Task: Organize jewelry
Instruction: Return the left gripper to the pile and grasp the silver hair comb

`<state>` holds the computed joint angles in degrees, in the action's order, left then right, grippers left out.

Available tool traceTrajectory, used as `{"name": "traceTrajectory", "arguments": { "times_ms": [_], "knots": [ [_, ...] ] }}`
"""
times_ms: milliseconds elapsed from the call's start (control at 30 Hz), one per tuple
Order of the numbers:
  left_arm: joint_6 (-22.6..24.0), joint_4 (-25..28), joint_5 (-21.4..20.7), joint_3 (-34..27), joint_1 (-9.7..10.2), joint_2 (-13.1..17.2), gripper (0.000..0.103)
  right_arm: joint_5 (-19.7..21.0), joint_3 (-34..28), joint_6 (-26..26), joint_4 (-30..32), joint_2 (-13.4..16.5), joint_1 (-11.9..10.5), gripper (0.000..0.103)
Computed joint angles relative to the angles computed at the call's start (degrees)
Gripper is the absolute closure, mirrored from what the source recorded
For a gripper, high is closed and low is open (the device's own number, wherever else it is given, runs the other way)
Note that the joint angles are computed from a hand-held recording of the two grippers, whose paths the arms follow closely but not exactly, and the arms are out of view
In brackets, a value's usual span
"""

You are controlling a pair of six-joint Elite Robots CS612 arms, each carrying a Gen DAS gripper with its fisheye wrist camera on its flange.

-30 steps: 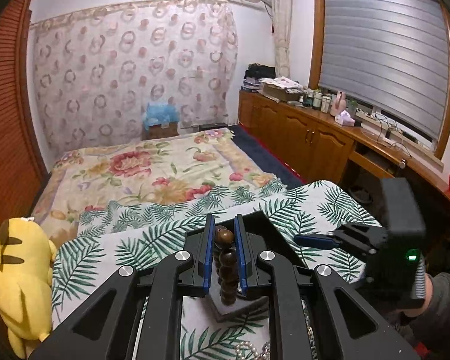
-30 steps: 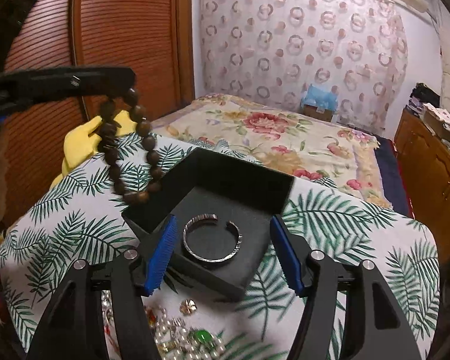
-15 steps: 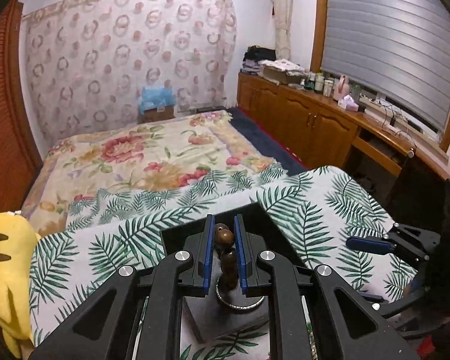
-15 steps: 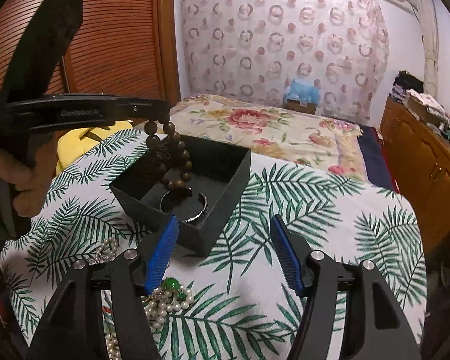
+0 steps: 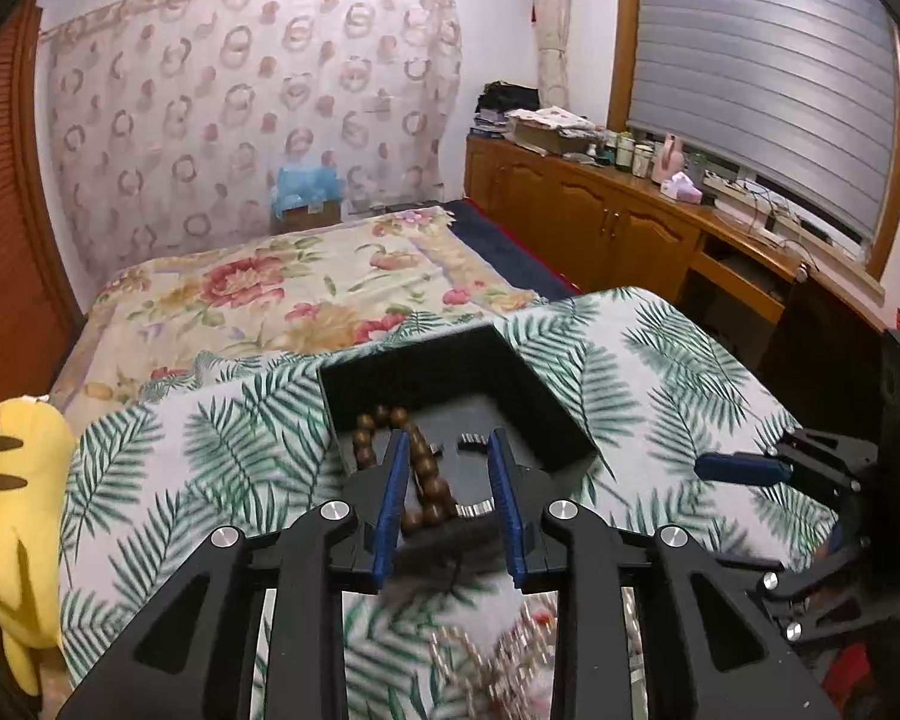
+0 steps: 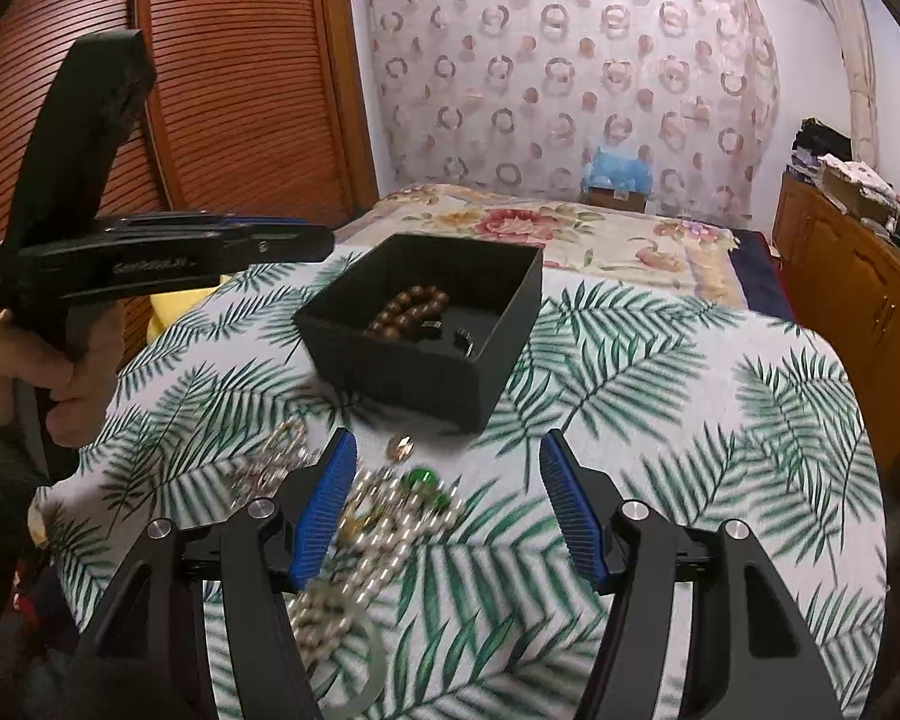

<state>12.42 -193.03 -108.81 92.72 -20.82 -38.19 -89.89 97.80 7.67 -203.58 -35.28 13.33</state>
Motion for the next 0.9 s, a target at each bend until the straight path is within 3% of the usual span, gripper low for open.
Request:
{"name": "traceTrajectory", "arguments": {
  "times_ms": [500,767,900],
  "knots": [
    [-1.43,-0.74,-4.1,6.37,1.63,-0.81,0.077,-0.65,4.05,-0.75,0.07,-0.73,2.23,0.037],
    [-1.93,3.52,-6.56,5.73,1.42,0.26,0.077,-0.92,4.54,0.45,1.05,-0.16,2.06,0.037],
    [-2.38,4.93,-5.8,5.16,1.0,0.69,0.077,-0.61,4.7,0.46,0.25,0.04,2.06,0.037]
  ]
}}
